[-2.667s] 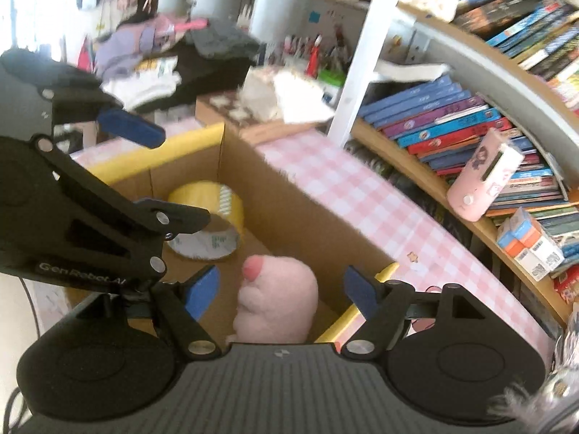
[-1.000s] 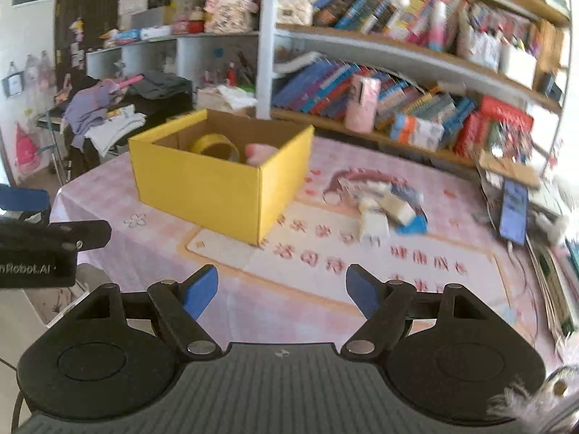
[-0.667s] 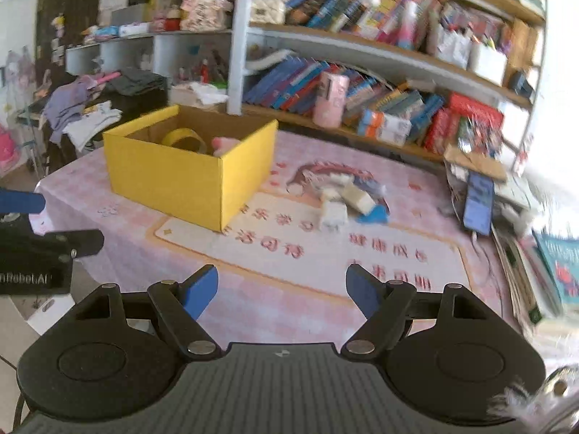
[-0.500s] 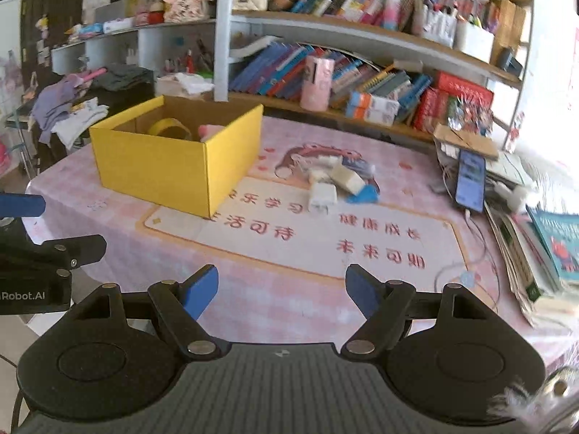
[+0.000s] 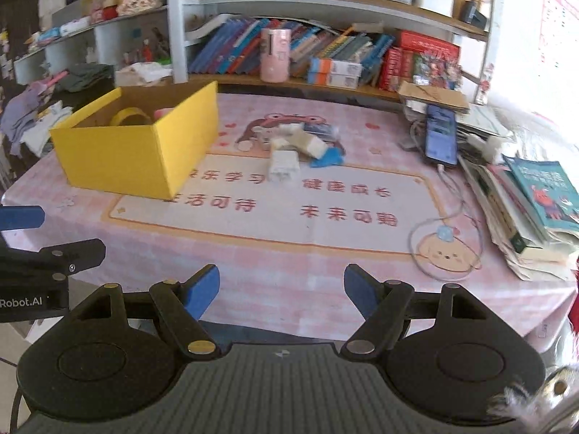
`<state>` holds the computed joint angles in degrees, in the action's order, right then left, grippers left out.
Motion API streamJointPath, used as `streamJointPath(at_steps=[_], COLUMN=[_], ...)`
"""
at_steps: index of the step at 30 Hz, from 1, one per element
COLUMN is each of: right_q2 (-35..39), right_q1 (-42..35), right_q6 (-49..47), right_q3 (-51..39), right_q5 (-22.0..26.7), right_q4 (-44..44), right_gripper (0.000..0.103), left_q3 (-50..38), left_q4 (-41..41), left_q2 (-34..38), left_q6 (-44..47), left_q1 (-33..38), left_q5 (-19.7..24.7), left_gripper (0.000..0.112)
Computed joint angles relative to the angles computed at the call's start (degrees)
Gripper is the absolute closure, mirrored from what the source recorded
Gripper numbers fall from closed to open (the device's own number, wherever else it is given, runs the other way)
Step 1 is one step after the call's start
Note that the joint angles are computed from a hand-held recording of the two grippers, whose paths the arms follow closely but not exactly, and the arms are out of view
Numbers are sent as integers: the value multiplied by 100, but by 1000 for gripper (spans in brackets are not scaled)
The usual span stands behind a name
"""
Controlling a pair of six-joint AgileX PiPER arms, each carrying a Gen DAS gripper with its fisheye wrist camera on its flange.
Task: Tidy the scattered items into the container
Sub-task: 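Withdraw both open tools up and away from the yellow box, then move both tools toward the white chargers and glue bottle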
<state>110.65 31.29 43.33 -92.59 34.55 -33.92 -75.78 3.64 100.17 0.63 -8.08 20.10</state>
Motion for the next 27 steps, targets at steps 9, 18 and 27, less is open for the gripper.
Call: streamJointPath(at_steps=[9,18,27], right_q2=[-141,-103,-33], right_q1=[-141,-230,-380], right_q6=[341,210,-123], right_q3=[142,88,48], right_q5=[111,351,418], right_q4=[-335,-117,112], right_gripper=[28,27,27], left_q3=[-370,-686,-1019], left_q4=[-743,-1176,-1376], left_q2=[271,510,793], left_q6=[820,1257,1430], left_q1=[-172,-209,-300], left_q5=[108,391,583], left_gripper=[29,29,29])
